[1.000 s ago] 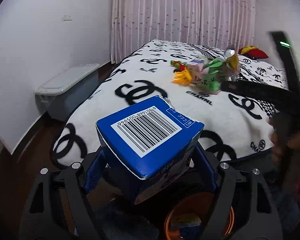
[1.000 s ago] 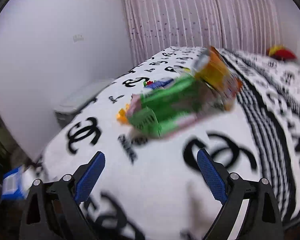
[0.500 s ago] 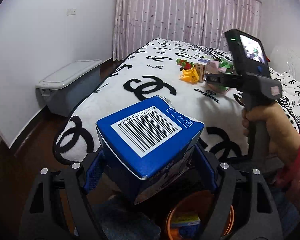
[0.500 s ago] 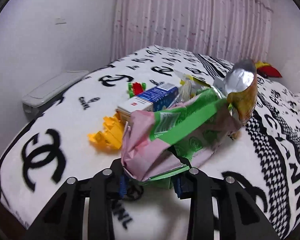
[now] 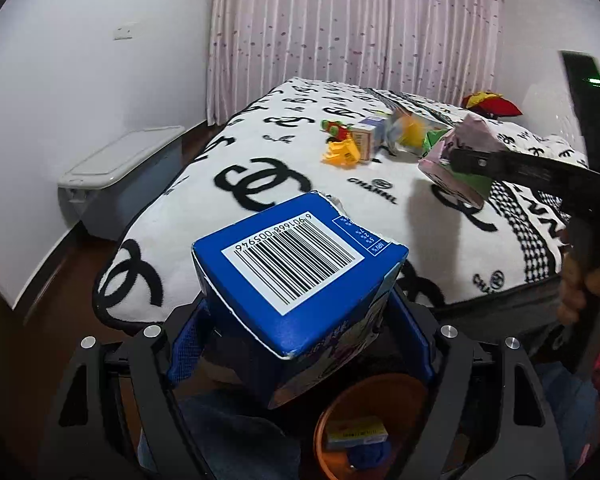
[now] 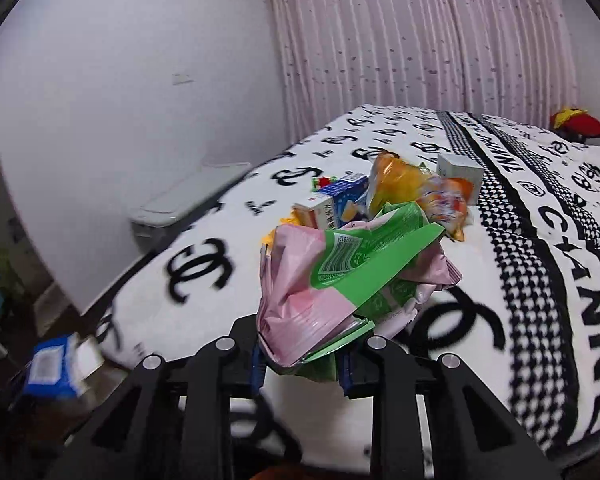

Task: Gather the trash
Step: 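Grasp the pink-and-green snack bag with the right gripper while the left holds the box, then drop the blue box and snack bag into the orange bucket, opening both grippers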

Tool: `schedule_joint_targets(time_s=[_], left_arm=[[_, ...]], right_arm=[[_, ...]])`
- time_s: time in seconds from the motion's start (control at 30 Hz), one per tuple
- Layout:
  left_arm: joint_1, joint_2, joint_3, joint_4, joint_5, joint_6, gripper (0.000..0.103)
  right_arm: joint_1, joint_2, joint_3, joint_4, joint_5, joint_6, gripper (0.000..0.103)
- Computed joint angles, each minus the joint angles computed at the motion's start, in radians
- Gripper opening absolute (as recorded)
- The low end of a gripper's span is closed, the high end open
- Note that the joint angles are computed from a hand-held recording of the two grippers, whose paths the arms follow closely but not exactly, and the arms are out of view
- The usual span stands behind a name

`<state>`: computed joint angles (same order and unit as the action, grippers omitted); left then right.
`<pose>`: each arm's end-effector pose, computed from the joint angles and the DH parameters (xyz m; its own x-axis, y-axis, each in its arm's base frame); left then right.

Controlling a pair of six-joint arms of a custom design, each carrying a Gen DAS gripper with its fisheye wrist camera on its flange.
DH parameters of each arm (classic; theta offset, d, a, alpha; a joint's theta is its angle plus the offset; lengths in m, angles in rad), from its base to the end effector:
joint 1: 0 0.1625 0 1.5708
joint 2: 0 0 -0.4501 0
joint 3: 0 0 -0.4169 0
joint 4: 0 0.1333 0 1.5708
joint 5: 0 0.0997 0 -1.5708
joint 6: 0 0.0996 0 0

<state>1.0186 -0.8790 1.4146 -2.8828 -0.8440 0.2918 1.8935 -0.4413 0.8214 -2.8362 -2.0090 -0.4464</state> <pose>-0.2335 -0.7593 0.3131 -0.7356 0.1705 -0.6556 0.6117 0.5830 -0.5347 0.3803 -0.8503 0.2202 -0.7819 -0.2372 0.5765 -0.5968 0.5521 -0.5823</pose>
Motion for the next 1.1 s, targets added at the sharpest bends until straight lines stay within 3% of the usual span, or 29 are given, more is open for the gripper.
schedule_joint_targets(time_s=[0.13, 0.33, 0.57, 0.83, 1.1], left_arm=[[-0.012, -0.019, 0.025, 0.022, -0.040, 0.023, 0.077], [-0.010, -0.072, 0.079, 0.111, -0.163, 0.028, 0.077], [0.011, -0.110, 0.115, 0.276, -0.276, 0.012, 0.077], [0.030, -0.084, 0.135, 0.398, -0.255, -0.009, 0.077], [0.053, -0.007, 0.098, 0.555, -0.176, -0.101, 0.077]], right_arm=[[0.006, -0.124, 0.214, -0.079, 0.047, -0.019, 0.026], [0.008, -0.285, 0.483, -0.155, 0.092, -0.020, 0.026], [-0.004, -0.410, 0.706, -0.159, 0.099, 0.027, 0.026], [-0.038, -0.443, 0.813, -0.077, 0.098, 0.110, 0.025], [-0.106, -0.400, 0.805, 0.042, 0.117, 0.192, 0.025]])
